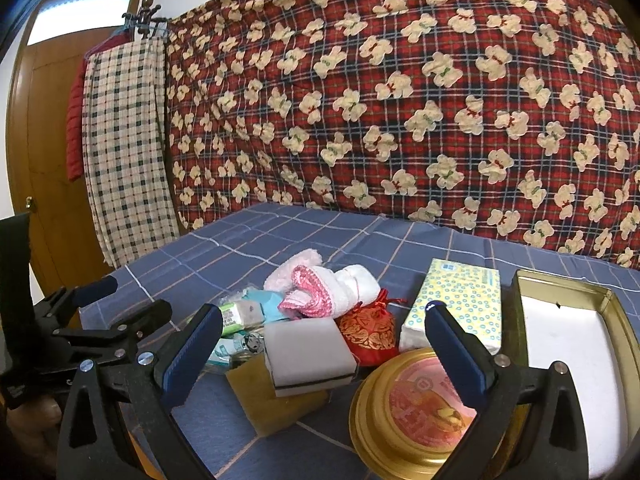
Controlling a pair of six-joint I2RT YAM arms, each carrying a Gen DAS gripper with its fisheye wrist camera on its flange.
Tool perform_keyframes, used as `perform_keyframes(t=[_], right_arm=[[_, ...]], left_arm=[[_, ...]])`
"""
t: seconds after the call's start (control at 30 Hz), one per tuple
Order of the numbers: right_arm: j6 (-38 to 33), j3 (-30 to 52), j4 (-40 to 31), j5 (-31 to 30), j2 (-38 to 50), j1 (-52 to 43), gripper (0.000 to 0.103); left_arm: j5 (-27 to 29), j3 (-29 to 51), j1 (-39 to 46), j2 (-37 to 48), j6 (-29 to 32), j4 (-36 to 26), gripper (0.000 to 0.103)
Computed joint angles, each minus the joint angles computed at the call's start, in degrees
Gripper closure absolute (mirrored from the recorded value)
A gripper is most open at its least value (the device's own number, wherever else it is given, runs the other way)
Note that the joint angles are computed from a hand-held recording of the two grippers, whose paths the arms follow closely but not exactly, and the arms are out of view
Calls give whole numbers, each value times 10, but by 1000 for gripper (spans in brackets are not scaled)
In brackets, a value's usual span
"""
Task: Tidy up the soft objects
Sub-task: 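Grasp the white sponge with the right gripper while the left gripper approaches the green tissue pack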
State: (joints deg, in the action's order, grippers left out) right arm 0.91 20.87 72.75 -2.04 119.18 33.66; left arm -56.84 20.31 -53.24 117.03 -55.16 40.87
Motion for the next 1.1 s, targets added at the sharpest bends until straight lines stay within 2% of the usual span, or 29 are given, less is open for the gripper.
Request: perform_keyframes(t=[0.13, 0.3, 0.53, 0.6, 0.63, 0.67, 0.7, 1.0, 1.1], right_arm=[[-20, 25, -28, 25, 8, 18, 1], [-37, 61, -72, 40, 25, 32, 1], [-50, 114, -141, 47, 43, 34, 1], [-53, 129, -161, 45, 52, 33, 6], [-52, 136, -168, 32, 56, 29, 15], [-50, 143, -177, 12, 60, 22, 29], [-49, 153, -194, 0, 63, 17, 35], [-49, 184, -236, -11, 83, 12, 38], [-42, 197, -262, -41, 86, -2, 39]], left_arm=[[4, 1, 8, 30, 18, 43, 0], [17, 7, 24, 58, 70, 95, 0], [65, 34, 63, 86, 121, 121, 0], [72, 39, 67, 84, 118, 105, 1], [77, 38, 69, 83, 120, 106, 1], [86, 34, 73, 83, 125, 115, 1], [98, 27, 78, 82, 131, 129, 1], [104, 48, 86, 71, 167, 98, 1], [134, 48, 99, 69, 177, 107, 1]])
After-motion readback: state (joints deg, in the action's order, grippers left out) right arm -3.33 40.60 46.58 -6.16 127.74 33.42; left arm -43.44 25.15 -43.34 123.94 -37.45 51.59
